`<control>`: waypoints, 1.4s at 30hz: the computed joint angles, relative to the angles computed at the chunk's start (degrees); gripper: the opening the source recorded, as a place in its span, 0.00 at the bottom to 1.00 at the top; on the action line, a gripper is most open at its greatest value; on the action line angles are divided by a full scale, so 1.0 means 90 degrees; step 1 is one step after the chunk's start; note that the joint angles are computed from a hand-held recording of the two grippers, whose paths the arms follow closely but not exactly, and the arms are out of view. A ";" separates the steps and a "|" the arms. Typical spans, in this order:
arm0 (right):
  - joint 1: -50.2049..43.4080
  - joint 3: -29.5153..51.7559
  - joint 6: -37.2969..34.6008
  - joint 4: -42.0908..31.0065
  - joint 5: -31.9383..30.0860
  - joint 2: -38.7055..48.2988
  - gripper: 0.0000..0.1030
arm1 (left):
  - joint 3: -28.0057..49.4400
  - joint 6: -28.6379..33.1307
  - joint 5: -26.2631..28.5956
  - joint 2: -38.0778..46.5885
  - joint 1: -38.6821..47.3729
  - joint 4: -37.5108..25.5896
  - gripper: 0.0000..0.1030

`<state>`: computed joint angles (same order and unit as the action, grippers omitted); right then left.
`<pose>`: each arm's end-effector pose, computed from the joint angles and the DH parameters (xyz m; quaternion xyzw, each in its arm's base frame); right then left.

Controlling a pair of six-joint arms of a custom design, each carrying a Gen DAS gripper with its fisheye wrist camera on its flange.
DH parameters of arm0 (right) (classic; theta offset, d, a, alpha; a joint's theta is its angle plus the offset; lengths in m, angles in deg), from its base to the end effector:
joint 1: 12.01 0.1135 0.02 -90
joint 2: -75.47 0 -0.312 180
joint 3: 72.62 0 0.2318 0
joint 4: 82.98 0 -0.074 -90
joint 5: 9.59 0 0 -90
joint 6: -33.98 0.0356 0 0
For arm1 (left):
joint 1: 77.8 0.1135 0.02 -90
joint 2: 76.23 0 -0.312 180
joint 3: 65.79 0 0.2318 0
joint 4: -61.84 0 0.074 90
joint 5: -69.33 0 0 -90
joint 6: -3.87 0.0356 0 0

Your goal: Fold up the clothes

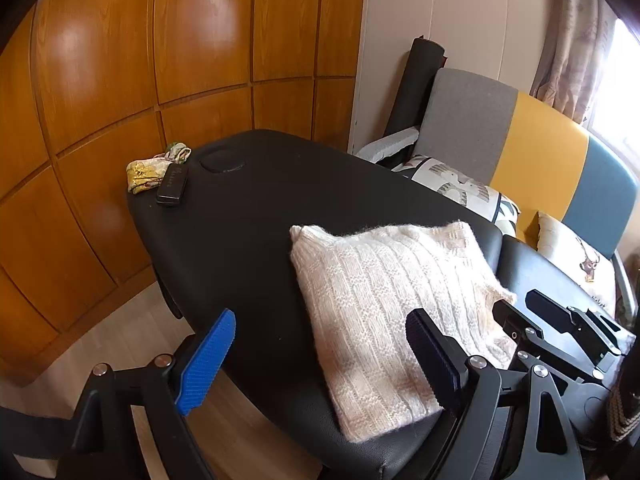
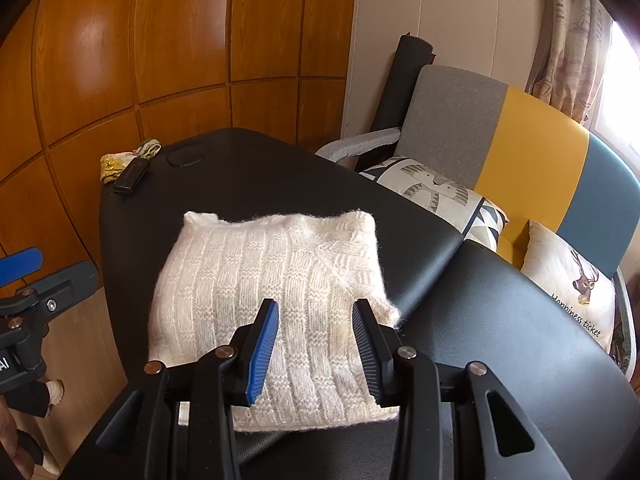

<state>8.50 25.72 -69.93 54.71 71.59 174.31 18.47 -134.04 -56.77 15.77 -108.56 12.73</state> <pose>0.3538 0.1382 0.3456 -0.2997 0.8637 0.0933 0.3944 0.2829 -0.1440 0.3081 -0.2233 0.8879 0.0578 0.3980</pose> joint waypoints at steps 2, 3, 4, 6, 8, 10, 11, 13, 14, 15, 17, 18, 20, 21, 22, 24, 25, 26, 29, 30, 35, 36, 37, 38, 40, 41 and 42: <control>-0.0015 -0.0012 0.0004 0.0000 -0.0003 -0.0001 0.38 | -0.0021 -0.0021 0.0016 -0.0024 0.0011 0.0008 0.86; -0.0023 -0.0012 0.0005 -0.0009 -0.0007 0.0002 0.38 | -0.0017 -0.0036 -0.0012 -0.0025 0.0008 -0.0009 0.86; -0.0030 -0.0013 0.0006 -0.0017 -0.0010 0.0005 0.38 | -0.0011 -0.0054 -0.0044 -0.0024 0.0003 -0.0030 0.86; -0.0042 -0.0028 -0.0004 -0.0013 -0.0020 0.0000 0.38 | 0.0005 -0.0104 -0.0128 -0.0021 -0.0025 -0.0088 0.86; -0.0041 -0.0025 0.0000 -0.0015 -0.0016 0.0005 0.38 | -0.0010 -0.0129 -0.0180 -0.0037 -0.0048 -0.0097 0.86; -0.0037 -0.0040 0.0012 0.0013 -0.0006 -0.0008 0.38 | 0.0007 -0.0137 -0.0222 -0.0025 -0.0071 -0.0150 0.86; -0.0033 -0.0040 0.0023 0.0022 -0.0005 -0.0008 0.38 | 0.0004 -0.0124 -0.0247 -0.0026 -0.0085 -0.0145 0.86; -0.0031 -0.0039 0.0025 0.0041 0.0017 -0.0009 0.38 | 0.0029 -0.0155 -0.0334 -0.0006 -0.0124 -0.0195 0.86; -0.0027 -0.0034 0.0031 0.0050 0.0025 -0.0005 0.38 | 0.0021 -0.0136 -0.0337 -0.0012 -0.0133 -0.0170 0.86; -0.0031 -0.0026 0.0035 0.0048 0.0021 -0.0002 0.38 | 0.0019 -0.0122 -0.0321 -0.0017 -0.0134 -0.0162 0.86; -0.0033 -0.0024 0.0053 0.0059 0.0024 0.0000 0.38 | 0.0016 -0.0119 -0.0316 -0.0032 -0.0134 -0.0157 0.86; -0.0035 -0.0023 0.0053 0.0064 0.0023 0.0001 0.38 | 0.0022 -0.0118 -0.0331 -0.0032 -0.0142 -0.0174 0.86; -0.0042 -0.0010 0.0053 0.0063 0.0013 0.0009 0.38 | 0.0051 -0.0130 -0.0341 -0.0007 -0.0141 -0.0197 0.86; -0.0046 0.0001 0.0052 0.0057 0.0006 0.0015 0.38 | 0.0054 -0.0146 -0.0318 -0.0006 -0.0135 -0.0202 0.86; -0.0044 0.0006 0.0054 0.0054 0.0010 0.0019 0.38 | 0.0056 -0.0157 -0.0293 -0.0004 -0.0127 -0.0202 0.86; -0.0032 0.0000 0.0066 0.0060 0.0026 0.0013 0.38 | 0.0069 -0.0165 -0.0286 0.0006 -0.0121 -0.0206 0.86; -0.0023 -0.0010 0.0074 0.0068 0.0036 0.0005 0.38 | 0.0079 -0.0176 -0.0297 0.0013 -0.0125 -0.0221 0.86; -0.0021 -0.0012 0.0071 0.0068 0.0036 0.0004 0.38 | 0.0088 -0.0186 -0.0304 0.0018 -0.0128 -0.0234 0.86; -0.0004 -0.0019 0.0092 0.0080 0.0073 0.0008 0.38 | 0.0076 -0.0207 -0.0335 0.0000 -0.0157 -0.0243 0.86; -0.0004 -0.0022 0.0091 0.0081 0.0071 0.0009 0.38 | 0.0072 -0.0212 -0.0350 -0.0003 -0.0168 -0.0247 0.86; -0.0019 -0.0036 0.0084 0.0087 0.0062 0.0024 0.38 | 0.0097 -0.0180 -0.0333 0.0018 -0.0166 -0.0253 0.86; -0.0020 -0.0039 0.0080 0.0089 0.0062 0.0025 0.38 | 0.0094 -0.0175 -0.0305 0.0013 -0.0155 -0.0244 0.86; -0.0022 -0.0041 0.0077 0.0090 0.0063 0.0026 0.38 | 0.0101 -0.0181 -0.0305 0.0019 -0.0152 -0.0256 0.86; -0.0024 -0.0043 0.0073 0.0092 0.0063 0.0027 0.38 | 0.0110 -0.0188 -0.0307 0.0025 -0.0151 -0.0270 0.86; -0.0031 -0.0061 0.0076 0.0123 0.0059 0.0028 0.38 | 0.0122 -0.0207 -0.0314 0.0027 -0.0152 -0.0297 0.86; -0.0030 -0.0052 0.0076 0.0117 0.0060 0.0036 0.38 | 0.0120 -0.0203 -0.0324 0.0027 -0.0157 -0.0296 0.86; -0.0029 -0.0042 0.0075 0.0109 0.0059 0.0045 0.38 | 0.0122 -0.0201 -0.0336 0.0029 -0.0161 -0.0301 0.86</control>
